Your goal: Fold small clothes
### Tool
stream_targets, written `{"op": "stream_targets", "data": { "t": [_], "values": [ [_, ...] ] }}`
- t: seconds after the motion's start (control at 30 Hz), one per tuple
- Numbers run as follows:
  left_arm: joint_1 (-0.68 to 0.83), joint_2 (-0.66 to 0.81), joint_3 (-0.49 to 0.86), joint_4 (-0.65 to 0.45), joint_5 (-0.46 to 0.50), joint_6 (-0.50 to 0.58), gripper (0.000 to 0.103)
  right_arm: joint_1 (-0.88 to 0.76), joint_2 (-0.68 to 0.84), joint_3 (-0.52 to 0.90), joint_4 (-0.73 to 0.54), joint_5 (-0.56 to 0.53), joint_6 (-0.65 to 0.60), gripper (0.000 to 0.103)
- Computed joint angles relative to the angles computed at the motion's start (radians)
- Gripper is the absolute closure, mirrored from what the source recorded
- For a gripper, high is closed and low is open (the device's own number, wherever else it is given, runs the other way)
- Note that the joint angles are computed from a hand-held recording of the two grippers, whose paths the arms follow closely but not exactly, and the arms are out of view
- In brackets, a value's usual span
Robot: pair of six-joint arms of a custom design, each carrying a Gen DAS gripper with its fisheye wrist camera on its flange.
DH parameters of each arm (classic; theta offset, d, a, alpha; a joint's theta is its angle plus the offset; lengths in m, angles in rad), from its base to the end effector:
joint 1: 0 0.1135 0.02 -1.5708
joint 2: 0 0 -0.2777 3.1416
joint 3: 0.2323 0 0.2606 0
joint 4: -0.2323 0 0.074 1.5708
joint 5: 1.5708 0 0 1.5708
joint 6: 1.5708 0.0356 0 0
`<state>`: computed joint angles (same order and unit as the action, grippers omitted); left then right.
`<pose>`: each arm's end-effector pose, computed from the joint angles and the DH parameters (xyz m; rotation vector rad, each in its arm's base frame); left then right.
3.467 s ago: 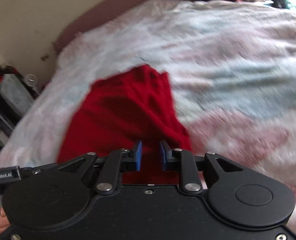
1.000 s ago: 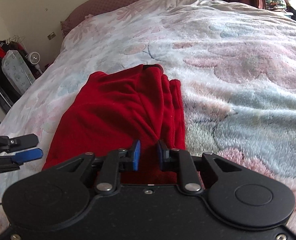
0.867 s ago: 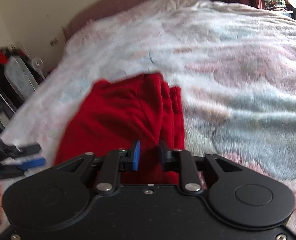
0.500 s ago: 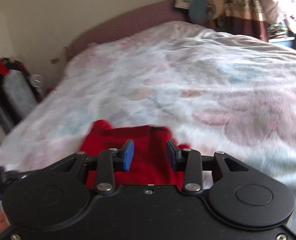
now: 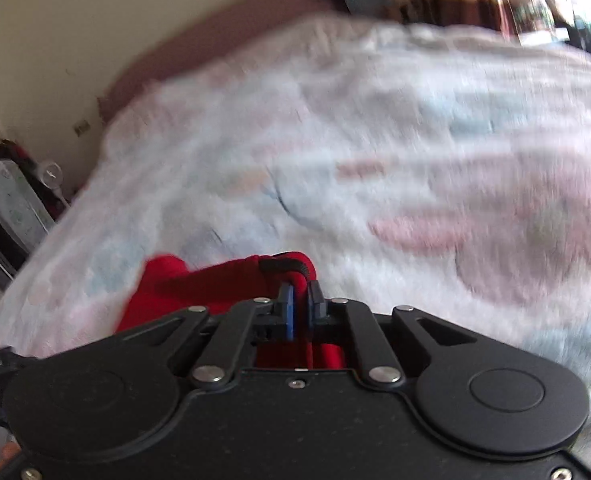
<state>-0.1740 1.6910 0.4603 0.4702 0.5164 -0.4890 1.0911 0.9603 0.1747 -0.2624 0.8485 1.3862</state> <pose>0.2634 -0.0641 0.0978 -0.1070 2.3906 -0.9257 0.0843 0.1041 0.1196 0.5795 2.1119 0.2296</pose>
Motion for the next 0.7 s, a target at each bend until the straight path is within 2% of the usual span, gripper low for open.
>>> {"op": "stream_targets", "data": {
  "t": [0.07, 0.1, 0.17, 0.23, 0.27, 0.37, 0.43, 0.5, 0.6, 0.67, 0.7],
  "values": [
    [-0.025, 0.039, 0.033, -0.047, -0.008, 0.016, 0.046, -0.062, 0.136, -0.019, 0.139, -0.066, -0.074, 0.1],
    [-0.045, 0.059, 0.045, -0.048, -0.03, 0.016, 0.046, -0.061, 0.173, -0.016, 0.159, -0.067, -0.072, 0.099],
    [-0.064, 0.08, 0.05, -0.026, -0.054, 0.015, 0.046, -0.035, 0.17, 0.006, 0.106, -0.046, -0.039, 0.098],
    [-0.057, 0.06, 0.047, -0.04, -0.049, 0.006, 0.046, 0.013, 0.124, 0.049, -0.043, -0.008, 0.034, 0.092],
    [-0.048, 0.032, 0.036, -0.048, -0.039, 0.003, 0.046, 0.077, 0.098, 0.073, -0.144, 0.044, 0.113, 0.087],
    [0.001, -0.107, -0.019, -0.104, 0.002, 0.019, 0.046, 0.345, 0.091, 0.166, -0.459, 0.181, 0.412, 0.086],
    [0.031, -0.228, -0.076, -0.143, 0.066, 0.044, 0.046, 0.525, 0.179, 0.241, -0.647, 0.213, 0.639, 0.086],
    [0.044, -0.349, -0.143, -0.192, 0.133, 0.089, 0.045, 0.657, 0.288, 0.305, -0.762, 0.197, 0.797, 0.086],
    [0.015, -0.425, -0.21, -0.259, 0.158, 0.163, 0.045, 0.744, 0.349, 0.314, -0.73, 0.152, 0.86, 0.086],
    [-0.016, -0.399, -0.243, -0.216, 0.12, 0.155, 0.045, 0.755, 0.403, 0.301, -0.679, 0.108, 0.89, 0.086],
    [-0.024, -0.369, -0.264, -0.158, 0.112, 0.148, 0.045, 0.746, 0.413, 0.278, -0.635, 0.09, 0.894, 0.086]
  ]
}}
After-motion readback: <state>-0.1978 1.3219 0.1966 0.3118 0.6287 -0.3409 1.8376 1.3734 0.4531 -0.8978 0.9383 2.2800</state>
